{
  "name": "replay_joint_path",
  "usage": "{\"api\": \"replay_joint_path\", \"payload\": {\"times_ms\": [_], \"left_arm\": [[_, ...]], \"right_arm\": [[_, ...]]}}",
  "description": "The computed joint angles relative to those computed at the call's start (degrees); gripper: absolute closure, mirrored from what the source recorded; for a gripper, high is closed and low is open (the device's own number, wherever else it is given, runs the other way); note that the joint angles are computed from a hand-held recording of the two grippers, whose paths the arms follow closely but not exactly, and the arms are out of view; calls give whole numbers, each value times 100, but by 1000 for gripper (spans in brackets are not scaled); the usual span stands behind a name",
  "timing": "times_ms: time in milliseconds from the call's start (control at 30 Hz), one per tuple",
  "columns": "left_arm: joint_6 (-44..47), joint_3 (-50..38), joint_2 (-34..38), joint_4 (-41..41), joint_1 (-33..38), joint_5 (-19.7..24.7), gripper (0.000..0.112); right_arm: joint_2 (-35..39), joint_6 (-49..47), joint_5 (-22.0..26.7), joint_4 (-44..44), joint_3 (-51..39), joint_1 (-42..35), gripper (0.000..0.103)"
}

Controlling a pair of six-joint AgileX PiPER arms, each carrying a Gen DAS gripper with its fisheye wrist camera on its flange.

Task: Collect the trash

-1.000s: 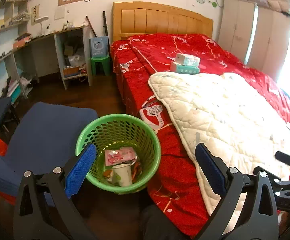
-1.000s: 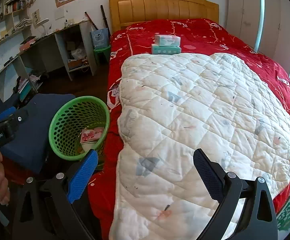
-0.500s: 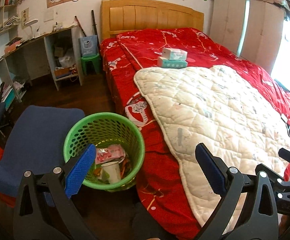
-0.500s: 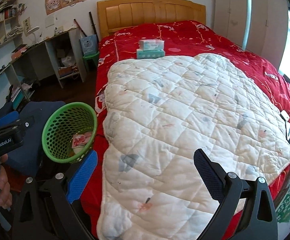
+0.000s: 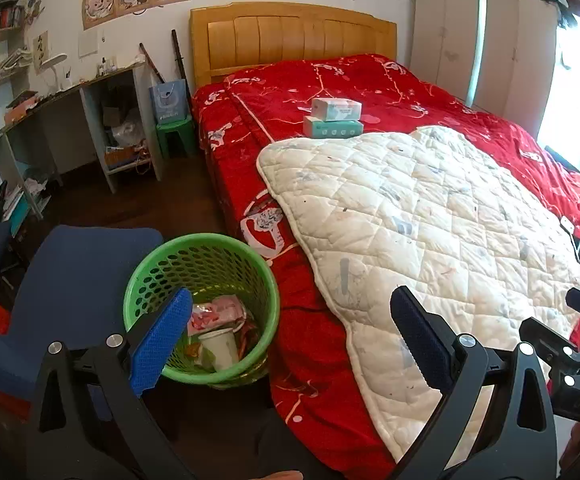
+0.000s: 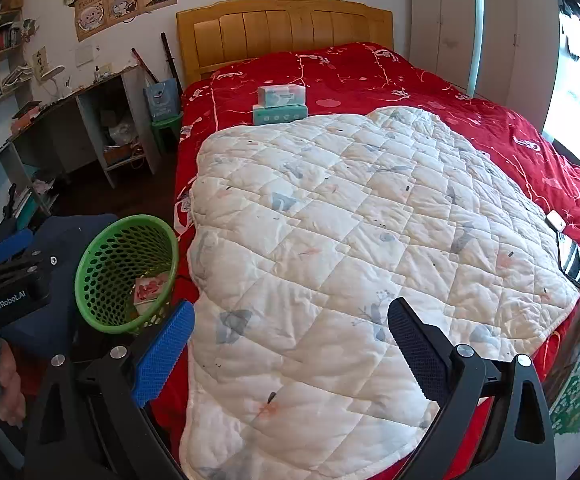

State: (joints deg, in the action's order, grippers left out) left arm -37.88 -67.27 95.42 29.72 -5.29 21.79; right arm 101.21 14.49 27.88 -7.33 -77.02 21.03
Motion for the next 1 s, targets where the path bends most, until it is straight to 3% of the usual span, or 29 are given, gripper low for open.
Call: {"api": "replay_joint_path", "payload": {"times_ms": [1000], "left_arm": [[-329, 70, -94, 504, -199, 111, 14]], "right_arm": [[-83, -29, 4, 82, 50, -215, 8]]}}
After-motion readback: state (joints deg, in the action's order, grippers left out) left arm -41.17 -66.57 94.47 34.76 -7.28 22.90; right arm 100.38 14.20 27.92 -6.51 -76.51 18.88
